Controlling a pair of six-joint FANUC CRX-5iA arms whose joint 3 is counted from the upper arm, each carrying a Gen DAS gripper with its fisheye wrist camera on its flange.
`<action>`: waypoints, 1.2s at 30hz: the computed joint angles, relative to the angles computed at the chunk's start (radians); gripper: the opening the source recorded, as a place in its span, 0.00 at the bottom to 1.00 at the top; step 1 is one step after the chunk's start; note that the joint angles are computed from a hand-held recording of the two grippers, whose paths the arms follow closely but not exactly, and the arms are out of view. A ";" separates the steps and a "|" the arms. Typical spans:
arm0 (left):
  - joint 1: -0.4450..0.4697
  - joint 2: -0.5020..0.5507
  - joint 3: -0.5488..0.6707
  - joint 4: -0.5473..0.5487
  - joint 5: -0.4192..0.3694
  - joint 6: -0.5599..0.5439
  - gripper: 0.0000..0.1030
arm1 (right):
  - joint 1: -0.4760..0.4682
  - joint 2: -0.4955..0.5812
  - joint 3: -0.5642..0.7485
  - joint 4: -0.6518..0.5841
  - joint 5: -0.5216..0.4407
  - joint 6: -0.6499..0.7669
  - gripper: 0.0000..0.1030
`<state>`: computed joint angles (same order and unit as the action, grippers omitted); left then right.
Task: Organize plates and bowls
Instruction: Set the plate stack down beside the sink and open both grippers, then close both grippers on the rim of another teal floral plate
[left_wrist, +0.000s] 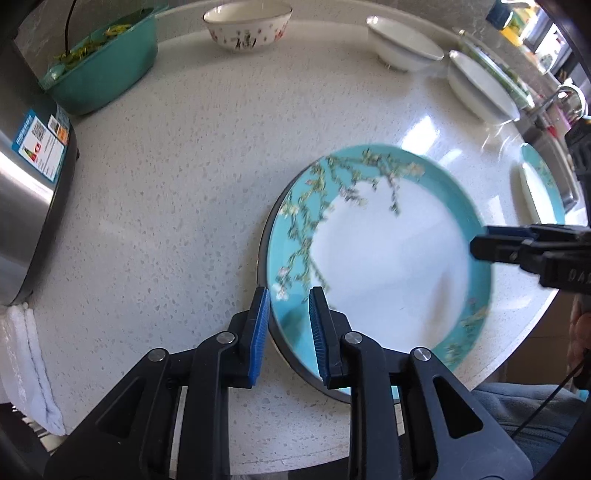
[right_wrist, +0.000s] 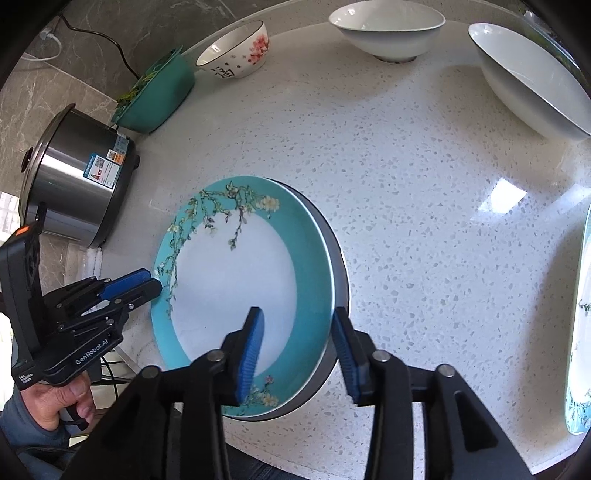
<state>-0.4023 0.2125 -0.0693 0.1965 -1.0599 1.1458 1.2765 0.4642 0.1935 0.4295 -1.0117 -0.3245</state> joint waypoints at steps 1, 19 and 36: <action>0.002 -0.007 -0.007 0.009 0.010 -0.008 0.20 | 0.001 0.010 0.021 -0.007 -0.025 0.014 0.45; -0.052 0.042 -0.081 0.666 0.040 -0.298 0.86 | 0.098 -0.190 -0.283 0.300 0.041 -0.381 0.68; -0.428 0.361 0.324 0.420 0.029 0.225 0.84 | 0.798 -1.081 -1.194 0.461 -0.376 -1.179 0.69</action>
<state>-0.8299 0.5739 0.2551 0.6169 -1.0307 1.3705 2.0750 -0.6164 -1.0003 0.8909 -1.3875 -1.5040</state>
